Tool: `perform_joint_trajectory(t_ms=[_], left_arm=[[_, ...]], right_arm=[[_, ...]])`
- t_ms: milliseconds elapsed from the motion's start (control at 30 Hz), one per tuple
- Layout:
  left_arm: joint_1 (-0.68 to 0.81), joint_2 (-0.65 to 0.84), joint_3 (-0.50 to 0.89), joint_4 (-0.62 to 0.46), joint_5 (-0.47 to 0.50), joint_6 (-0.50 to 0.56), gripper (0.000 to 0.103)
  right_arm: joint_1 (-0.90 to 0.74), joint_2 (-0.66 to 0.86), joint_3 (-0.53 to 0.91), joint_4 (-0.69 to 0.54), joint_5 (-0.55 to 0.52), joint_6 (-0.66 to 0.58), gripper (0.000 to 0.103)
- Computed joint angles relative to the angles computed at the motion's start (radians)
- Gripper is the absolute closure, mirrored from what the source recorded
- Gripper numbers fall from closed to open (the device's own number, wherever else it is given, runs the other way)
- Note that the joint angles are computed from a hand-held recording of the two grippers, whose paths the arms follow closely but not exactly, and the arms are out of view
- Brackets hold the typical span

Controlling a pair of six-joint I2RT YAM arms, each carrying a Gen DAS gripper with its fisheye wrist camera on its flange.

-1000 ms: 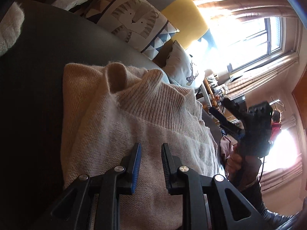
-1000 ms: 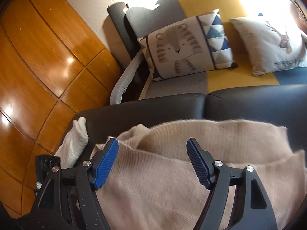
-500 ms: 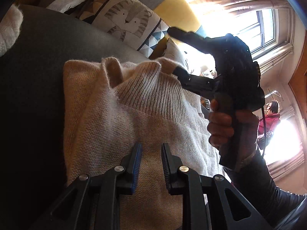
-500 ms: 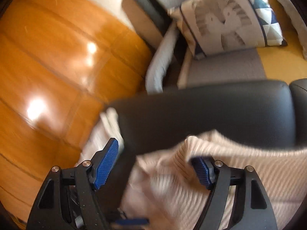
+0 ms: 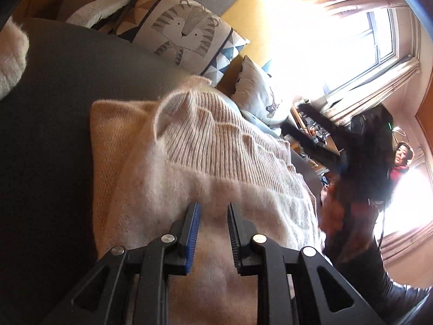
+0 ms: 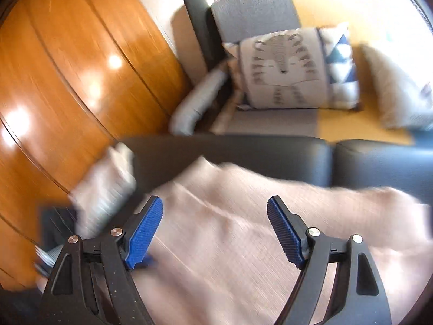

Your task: Fold clothes

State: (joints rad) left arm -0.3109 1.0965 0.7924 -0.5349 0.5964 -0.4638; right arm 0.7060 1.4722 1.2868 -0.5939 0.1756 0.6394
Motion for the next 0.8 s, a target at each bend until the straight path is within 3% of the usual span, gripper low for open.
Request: perform_joint_trajectory(t_ms=[167,267,333,433,500,600,700,800], left_arm=[[-0.03,0.04,0.036,0.027,-0.077,-0.01,0.082],[-0.019,0.047,0.022,0.033,-0.103,-0.029,0.082],[0.008,0.022,-0.014,0.053,-0.076,-0.051,0.082],[0.016,-0.014,-0.04,0.041,-0.12,-0.031,0.084],[0.021,-0.027,-0.053,0.026,-0.164,-0.002,0.086],[0.058,-0.035,-0.067,0.019,-0.139,0.013,0.093],[0.073,-0.04,-0.046,-0.025,-0.134,0.013,0.093],[0.017,-0.077,-0.014,-0.057,-0.166,0.008,0.084]], right_arm=[[0.195,-0.025,-0.015,-0.273,0.305,0.081,0.021],[0.261,-0.107,-0.1,-0.335,0.337,0.206,0.021],[0.267,-0.136,-0.149,-0.351,0.337,0.218,0.021],[0.271,-0.154,-0.209,-0.376,0.34,0.234,0.021],[0.275,-0.197,-0.266,-0.328,0.355,0.221,0.019],[0.275,-0.235,-0.297,-0.312,0.36,0.219,0.019],[0.308,-0.279,-0.28,-0.357,0.405,0.274,0.019],[0.402,-0.354,-0.275,-0.49,0.52,0.437,0.019]])
